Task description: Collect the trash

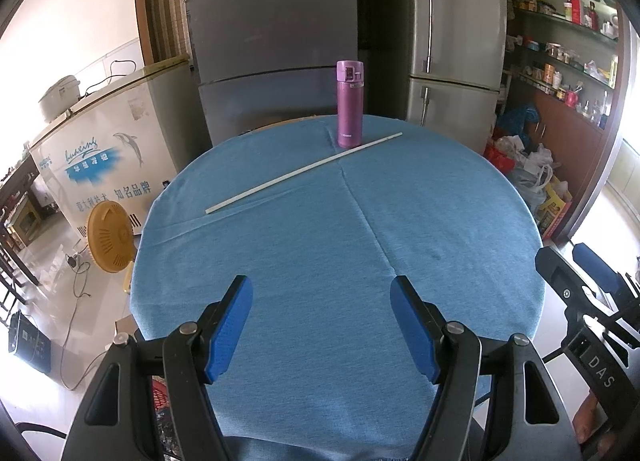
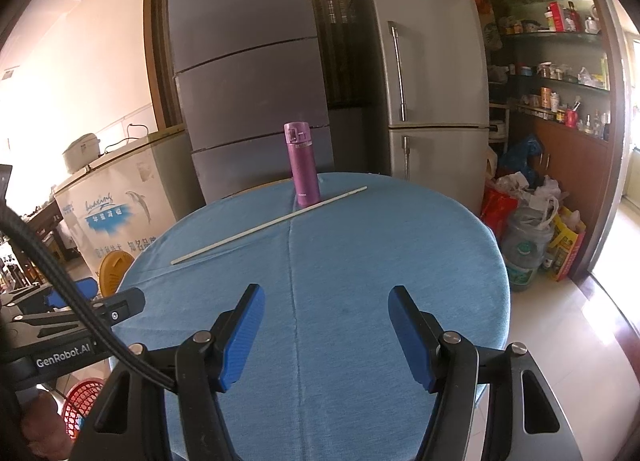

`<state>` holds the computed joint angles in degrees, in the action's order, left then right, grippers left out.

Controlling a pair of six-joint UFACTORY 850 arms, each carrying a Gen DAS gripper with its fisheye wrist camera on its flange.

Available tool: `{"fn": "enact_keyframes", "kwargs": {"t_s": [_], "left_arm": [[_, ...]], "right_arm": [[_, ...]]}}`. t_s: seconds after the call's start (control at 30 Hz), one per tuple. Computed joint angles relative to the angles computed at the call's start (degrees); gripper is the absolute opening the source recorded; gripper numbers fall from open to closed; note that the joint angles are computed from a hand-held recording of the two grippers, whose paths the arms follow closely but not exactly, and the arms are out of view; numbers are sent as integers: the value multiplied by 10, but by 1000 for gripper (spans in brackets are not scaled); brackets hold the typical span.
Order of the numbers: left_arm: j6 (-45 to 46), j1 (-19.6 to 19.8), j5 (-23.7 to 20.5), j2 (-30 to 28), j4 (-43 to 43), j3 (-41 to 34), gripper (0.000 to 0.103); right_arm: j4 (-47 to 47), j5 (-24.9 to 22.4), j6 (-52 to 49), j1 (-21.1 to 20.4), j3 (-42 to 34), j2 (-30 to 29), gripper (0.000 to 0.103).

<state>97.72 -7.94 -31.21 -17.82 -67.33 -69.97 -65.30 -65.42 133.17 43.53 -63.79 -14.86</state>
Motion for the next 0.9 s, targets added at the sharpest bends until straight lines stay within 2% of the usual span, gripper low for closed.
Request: {"fn": "enact_keyframes", "kwargs": {"t_s": [0.9], "left_arm": [[-9, 3, 4, -10, 7, -7, 72]], "right_arm": [[5, 19, -2, -6, -8, -13, 68]]}}
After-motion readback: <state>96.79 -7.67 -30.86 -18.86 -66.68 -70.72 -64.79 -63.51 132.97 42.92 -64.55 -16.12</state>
